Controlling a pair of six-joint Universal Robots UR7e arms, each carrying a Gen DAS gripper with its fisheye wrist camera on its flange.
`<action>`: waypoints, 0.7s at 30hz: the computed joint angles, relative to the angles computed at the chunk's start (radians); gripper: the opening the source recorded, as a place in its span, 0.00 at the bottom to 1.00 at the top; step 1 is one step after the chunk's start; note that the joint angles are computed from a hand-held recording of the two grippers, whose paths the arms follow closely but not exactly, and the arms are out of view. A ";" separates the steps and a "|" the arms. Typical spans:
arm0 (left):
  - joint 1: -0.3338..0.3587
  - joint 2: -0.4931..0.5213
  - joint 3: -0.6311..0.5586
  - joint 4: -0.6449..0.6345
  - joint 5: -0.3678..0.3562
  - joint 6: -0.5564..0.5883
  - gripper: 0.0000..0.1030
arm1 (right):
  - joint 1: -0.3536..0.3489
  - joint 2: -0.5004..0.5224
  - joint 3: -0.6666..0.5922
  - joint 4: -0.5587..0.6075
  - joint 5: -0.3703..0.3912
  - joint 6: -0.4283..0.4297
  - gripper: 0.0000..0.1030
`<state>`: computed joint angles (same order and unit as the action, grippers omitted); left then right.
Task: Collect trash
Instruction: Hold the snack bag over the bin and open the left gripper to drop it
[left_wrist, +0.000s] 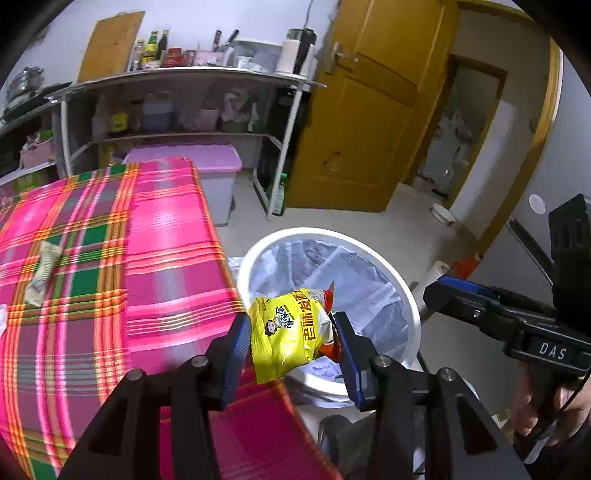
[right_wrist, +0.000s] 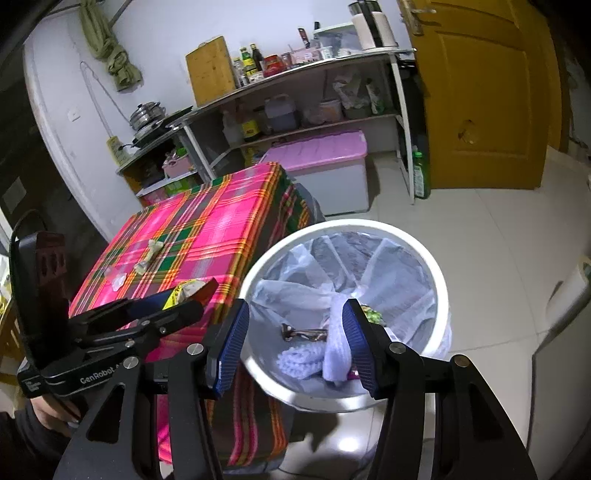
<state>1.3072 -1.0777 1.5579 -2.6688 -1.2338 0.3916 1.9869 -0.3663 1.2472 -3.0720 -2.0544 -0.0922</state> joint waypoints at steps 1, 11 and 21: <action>-0.001 0.005 -0.003 0.003 0.001 0.002 0.44 | -0.003 -0.002 0.004 -0.001 0.002 0.002 0.52; 0.001 0.077 -0.068 0.062 0.027 -0.016 0.44 | -0.036 -0.013 0.024 0.000 0.016 0.024 0.52; 0.007 0.120 -0.104 0.098 0.032 -0.024 0.47 | -0.056 -0.019 0.032 0.011 0.019 0.041 0.52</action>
<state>1.3139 -0.9576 1.4537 -2.5713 -1.2022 0.3680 1.9313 -0.3849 1.2791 -3.0606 -2.0350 -0.0517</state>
